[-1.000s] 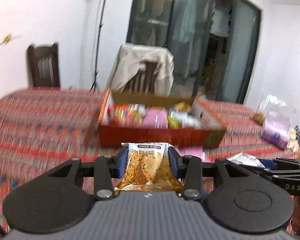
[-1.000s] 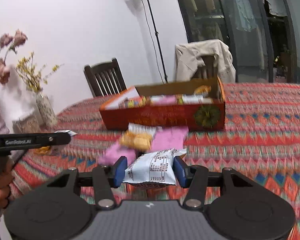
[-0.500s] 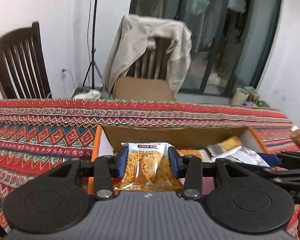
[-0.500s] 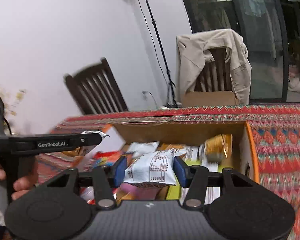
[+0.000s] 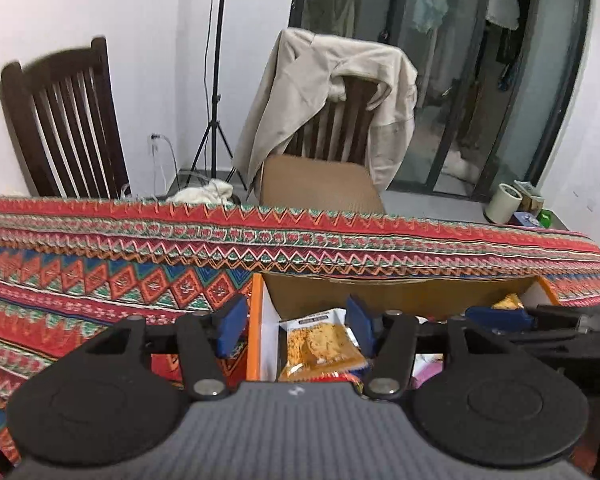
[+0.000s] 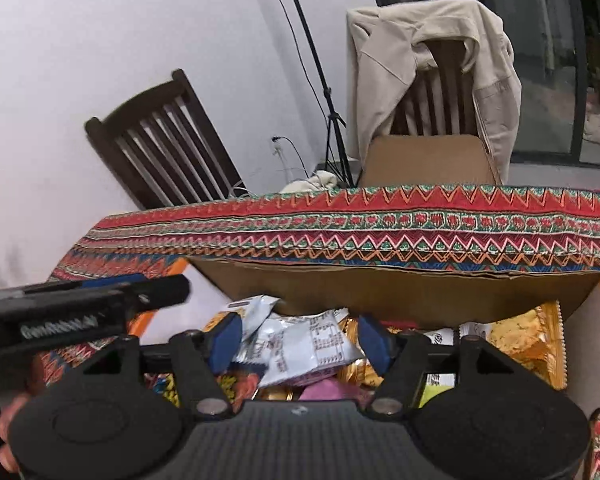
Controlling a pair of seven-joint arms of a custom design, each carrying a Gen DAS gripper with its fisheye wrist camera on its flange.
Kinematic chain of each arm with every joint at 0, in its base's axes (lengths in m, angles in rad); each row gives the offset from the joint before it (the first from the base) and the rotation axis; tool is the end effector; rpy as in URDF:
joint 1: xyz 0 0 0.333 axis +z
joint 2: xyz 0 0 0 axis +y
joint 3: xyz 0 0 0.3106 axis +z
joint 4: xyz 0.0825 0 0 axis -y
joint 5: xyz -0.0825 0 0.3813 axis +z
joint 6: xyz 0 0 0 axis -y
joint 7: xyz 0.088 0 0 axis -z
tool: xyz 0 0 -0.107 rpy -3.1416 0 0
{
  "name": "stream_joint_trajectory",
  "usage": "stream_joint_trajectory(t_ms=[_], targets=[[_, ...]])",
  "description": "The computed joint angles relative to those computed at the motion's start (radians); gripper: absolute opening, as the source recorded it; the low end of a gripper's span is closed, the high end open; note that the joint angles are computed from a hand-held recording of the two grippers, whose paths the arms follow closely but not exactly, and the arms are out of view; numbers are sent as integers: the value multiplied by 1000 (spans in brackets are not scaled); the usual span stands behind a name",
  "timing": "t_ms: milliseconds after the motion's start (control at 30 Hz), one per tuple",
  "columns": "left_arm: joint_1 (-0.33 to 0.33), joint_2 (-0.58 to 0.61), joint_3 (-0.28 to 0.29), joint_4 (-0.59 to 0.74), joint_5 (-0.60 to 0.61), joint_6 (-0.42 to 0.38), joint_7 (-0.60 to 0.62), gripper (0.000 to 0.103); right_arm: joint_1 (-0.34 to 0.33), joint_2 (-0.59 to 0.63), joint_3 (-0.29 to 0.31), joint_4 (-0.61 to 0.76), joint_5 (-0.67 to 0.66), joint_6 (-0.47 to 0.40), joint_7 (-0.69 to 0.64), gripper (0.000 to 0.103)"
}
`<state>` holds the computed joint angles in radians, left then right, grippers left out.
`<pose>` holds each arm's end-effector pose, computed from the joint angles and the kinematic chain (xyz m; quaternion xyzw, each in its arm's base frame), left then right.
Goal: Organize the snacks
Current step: 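Lower both packets into the box and open both tools, then move both open tools back toward the remaining pink packets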
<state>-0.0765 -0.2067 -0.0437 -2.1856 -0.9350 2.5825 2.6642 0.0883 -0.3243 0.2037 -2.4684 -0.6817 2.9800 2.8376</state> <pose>0.5278 -0.0506 0.5335 -0.4400 0.7881 -0.4014 0.1555 0.4415 0.1841 0.4905 -0.5271 0.7354 -0.2140 0.3682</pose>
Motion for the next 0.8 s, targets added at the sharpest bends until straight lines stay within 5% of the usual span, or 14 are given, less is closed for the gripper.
stream_joint_trajectory(t_ms=[200,433,633,800], targets=[[-6,-209,62,-127,-32,-85,78,67,5,-229,53,-96,-27,-86,4,67],[11,-536,188,-316,-3,-273,142,81,118,-565,124,-193,31,-297,-64,72],[98,-854,301,-491,62,-391,180,95,273,-766,207,-240,106,-500,-79,77],[227,-1026,437,-567,150,-578,193,100,400,-896,363,-256,160,-696,29,84]])
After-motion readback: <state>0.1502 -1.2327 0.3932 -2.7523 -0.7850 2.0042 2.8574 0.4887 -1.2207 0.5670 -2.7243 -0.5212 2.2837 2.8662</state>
